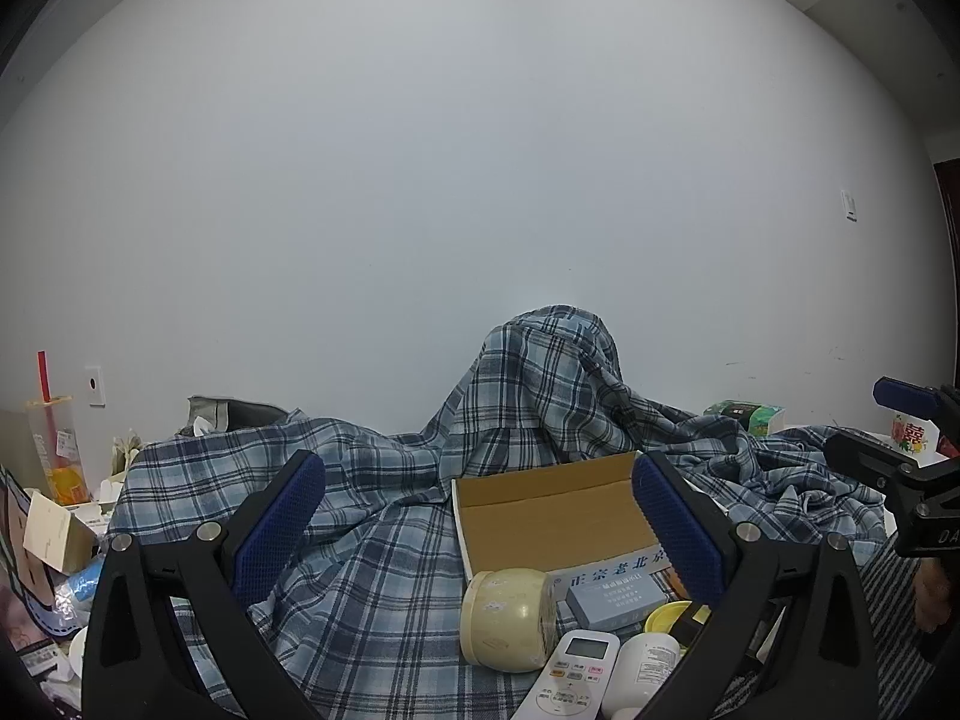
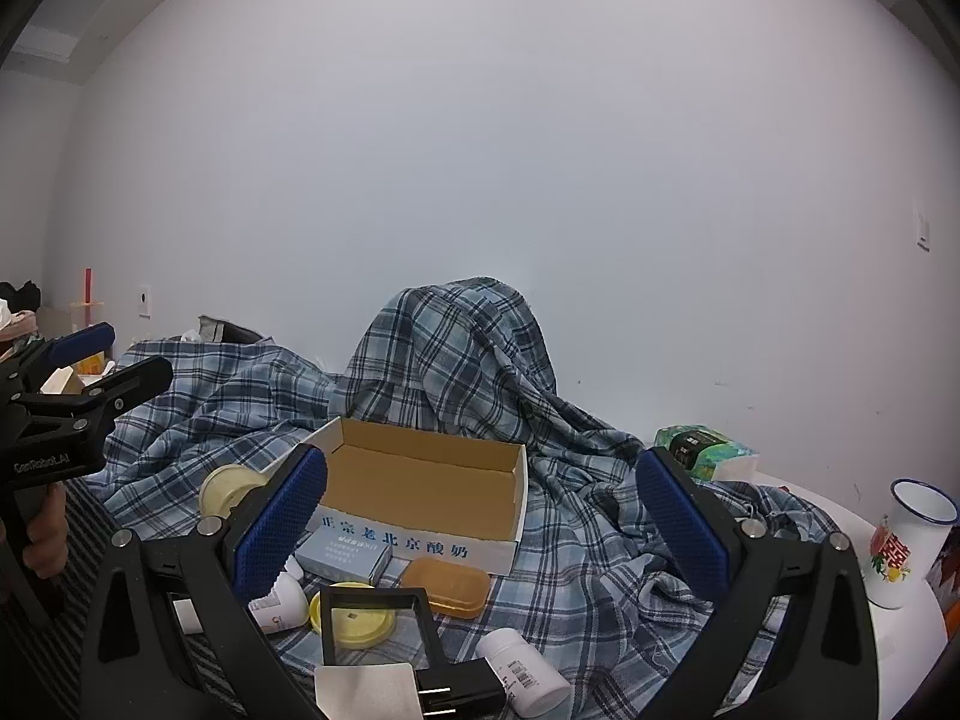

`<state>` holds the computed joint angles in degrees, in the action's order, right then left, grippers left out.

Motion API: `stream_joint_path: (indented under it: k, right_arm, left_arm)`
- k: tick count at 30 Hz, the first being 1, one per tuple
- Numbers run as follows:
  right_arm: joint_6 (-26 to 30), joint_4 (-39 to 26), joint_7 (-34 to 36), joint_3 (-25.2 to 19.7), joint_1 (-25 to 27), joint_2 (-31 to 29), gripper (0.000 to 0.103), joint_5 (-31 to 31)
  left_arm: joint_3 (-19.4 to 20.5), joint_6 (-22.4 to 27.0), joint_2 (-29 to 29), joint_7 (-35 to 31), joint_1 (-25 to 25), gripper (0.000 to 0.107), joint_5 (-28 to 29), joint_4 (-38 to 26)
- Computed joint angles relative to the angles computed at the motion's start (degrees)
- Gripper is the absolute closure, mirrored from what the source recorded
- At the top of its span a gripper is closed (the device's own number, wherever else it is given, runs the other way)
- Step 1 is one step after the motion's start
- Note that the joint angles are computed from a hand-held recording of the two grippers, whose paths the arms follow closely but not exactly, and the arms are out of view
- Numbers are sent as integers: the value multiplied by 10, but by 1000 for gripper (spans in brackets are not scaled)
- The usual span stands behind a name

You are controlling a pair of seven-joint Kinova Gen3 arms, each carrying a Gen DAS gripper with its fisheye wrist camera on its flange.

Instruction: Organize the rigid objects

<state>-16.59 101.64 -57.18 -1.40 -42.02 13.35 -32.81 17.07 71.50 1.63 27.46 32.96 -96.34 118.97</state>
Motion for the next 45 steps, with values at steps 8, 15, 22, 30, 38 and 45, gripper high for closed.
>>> stream_joint_path:
  k: [8, 15, 22, 30, 38, 45]
  right_arm:
    - [5, -5, -8, 1, 3, 2, 0, 7]
    - [4, -4, -19, -2, 8, 4, 0, 19]
    - [21, -8, -28, 1, 7, 2, 0, 35]
    - [25, -12, -6, 32, -22, 4, 0, 0]
    - [21, -8, -19, 20, -10, 1, 0, 10]
    - [19, -6, -29, 10, 1, 0, 0, 20]
  left_arm:
    - [0, 2, 1, 1, 1, 4, -2, 1]
    - [0, -1, -4, -1, 0, 4, -3, 2]
    - [2, 2, -6, 5, 0, 4, -5, 6]
    - [0, -19, -10, -5, -10, 4, 8, 1]
    - [0, -12, -4, -6, -7, 4, 6, -2]
    - [3, 14, 5, -1, 4, 4, -4, 3]
